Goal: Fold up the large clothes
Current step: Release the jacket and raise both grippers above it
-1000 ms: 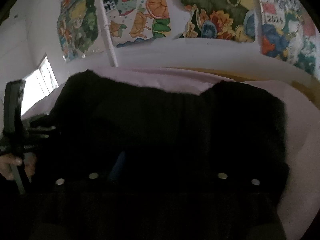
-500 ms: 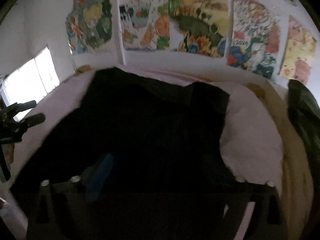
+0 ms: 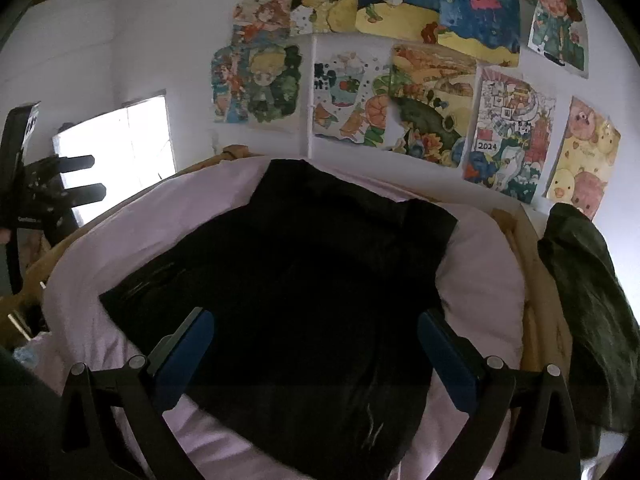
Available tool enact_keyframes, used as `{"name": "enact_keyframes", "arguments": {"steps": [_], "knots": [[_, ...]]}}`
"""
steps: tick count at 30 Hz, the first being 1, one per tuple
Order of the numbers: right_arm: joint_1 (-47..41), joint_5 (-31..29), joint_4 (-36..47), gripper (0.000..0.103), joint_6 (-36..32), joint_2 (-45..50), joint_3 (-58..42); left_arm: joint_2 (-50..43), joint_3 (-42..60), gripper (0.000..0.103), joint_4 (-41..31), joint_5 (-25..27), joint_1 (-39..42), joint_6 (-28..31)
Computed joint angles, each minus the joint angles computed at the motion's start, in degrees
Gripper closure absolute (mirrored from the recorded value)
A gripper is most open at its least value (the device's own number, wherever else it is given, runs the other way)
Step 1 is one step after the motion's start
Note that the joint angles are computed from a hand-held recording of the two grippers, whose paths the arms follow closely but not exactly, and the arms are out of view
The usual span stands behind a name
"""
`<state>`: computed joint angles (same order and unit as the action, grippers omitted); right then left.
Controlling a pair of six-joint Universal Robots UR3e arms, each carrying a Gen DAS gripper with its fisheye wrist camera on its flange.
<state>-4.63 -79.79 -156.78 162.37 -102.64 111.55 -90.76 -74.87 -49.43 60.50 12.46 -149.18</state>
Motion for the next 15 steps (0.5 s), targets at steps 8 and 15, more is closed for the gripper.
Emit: {"name": "enact_keyframes", "arguments": {"steps": [8, 15], "knots": [[-2.1, 1.8, 3.8, 0.000, -0.9, -8.5, 6.4, 9.6, -11.2, 0.002, -1.7, -4.7, 6.8, 5.1], [-2.8, 1.0, 2.2, 0.000, -5.9, -10.9, 14.1, 13.9, -20.1, 0.002, -4.8, -10.3, 13.1, 13.0]]}}
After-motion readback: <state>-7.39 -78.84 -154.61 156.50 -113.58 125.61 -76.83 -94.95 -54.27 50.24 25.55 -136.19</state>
